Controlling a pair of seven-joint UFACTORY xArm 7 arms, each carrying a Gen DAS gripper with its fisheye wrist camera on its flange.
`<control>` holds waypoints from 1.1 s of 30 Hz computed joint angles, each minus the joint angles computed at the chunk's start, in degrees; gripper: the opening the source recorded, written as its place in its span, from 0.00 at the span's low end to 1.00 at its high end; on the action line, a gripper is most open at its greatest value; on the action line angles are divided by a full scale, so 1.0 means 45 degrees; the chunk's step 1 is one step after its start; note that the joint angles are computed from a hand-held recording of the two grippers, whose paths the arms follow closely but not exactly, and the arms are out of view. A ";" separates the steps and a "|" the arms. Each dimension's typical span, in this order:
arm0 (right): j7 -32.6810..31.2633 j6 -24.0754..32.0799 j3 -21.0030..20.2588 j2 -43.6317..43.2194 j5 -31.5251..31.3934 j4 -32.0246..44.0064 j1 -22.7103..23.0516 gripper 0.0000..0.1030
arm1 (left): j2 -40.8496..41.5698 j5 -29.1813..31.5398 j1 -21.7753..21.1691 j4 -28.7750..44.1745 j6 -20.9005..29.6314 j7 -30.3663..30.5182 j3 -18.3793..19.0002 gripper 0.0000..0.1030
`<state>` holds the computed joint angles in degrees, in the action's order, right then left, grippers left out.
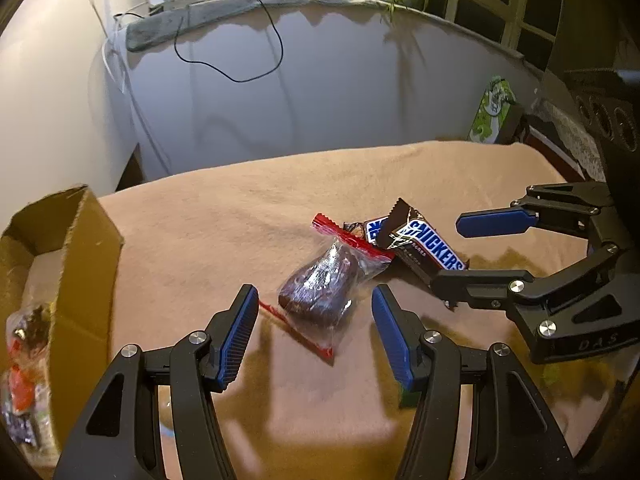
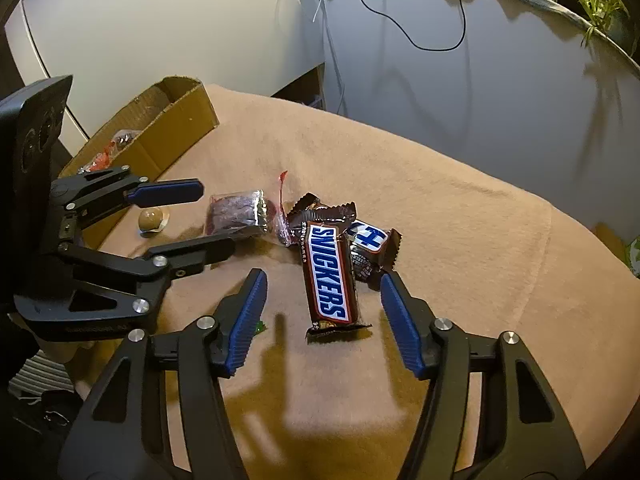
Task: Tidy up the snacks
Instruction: 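Grasp the Snickers bar with the right gripper while the left grasps the red-edged chocolate bag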
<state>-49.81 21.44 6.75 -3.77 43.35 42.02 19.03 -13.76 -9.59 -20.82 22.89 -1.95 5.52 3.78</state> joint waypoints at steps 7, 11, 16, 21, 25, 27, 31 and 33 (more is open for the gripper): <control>0.0641 -0.0002 0.0158 0.0626 -0.0707 0.0388 -0.0159 0.44 | 0.0640 -0.1304 -0.1525 0.0439 0.0094 0.1131 0.1424 0.56; 0.0816 0.0022 0.0317 0.0910 -0.0809 0.0580 -0.0283 0.39 | 0.0788 -0.1936 -0.1656 0.0497 -0.0048 0.1564 0.1469 0.43; 0.0944 -0.0023 0.0464 0.1096 -0.0883 0.0697 -0.0395 0.30 | 0.0857 -0.2289 -0.1711 0.0553 -0.0165 0.1758 0.1559 0.32; 0.0602 0.0032 0.0485 0.0996 -0.0513 0.0625 -0.0522 0.30 | 0.0841 -0.2032 -0.1237 0.0517 -0.0322 0.1448 0.1054 0.29; 0.0291 0.0081 0.0432 0.0748 -0.0065 0.0489 -0.0515 0.29 | 0.0528 -0.2017 -0.1616 0.0308 -0.0377 0.1493 0.1447 0.29; 0.0127 0.0134 0.0345 0.0510 0.0087 0.0341 -0.0505 0.30 | 0.0301 -0.1946 -0.1742 0.0168 -0.0402 0.1432 0.1611 0.28; 0.0105 0.0126 0.0188 0.0096 0.0224 0.0096 -0.0364 0.29 | -0.0323 -0.1681 -0.1486 -0.0258 -0.0545 0.0884 0.1476 0.28; 0.0136 0.0170 0.0096 -0.0208 0.0235 -0.0046 -0.0275 0.29 | -0.0802 -0.1450 -0.1497 -0.0514 -0.0539 0.0639 0.1594 0.28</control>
<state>-49.20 22.21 7.18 -4.71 44.41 41.81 17.79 -17.36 -16.12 -27.56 20.58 -4.38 8.40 10.96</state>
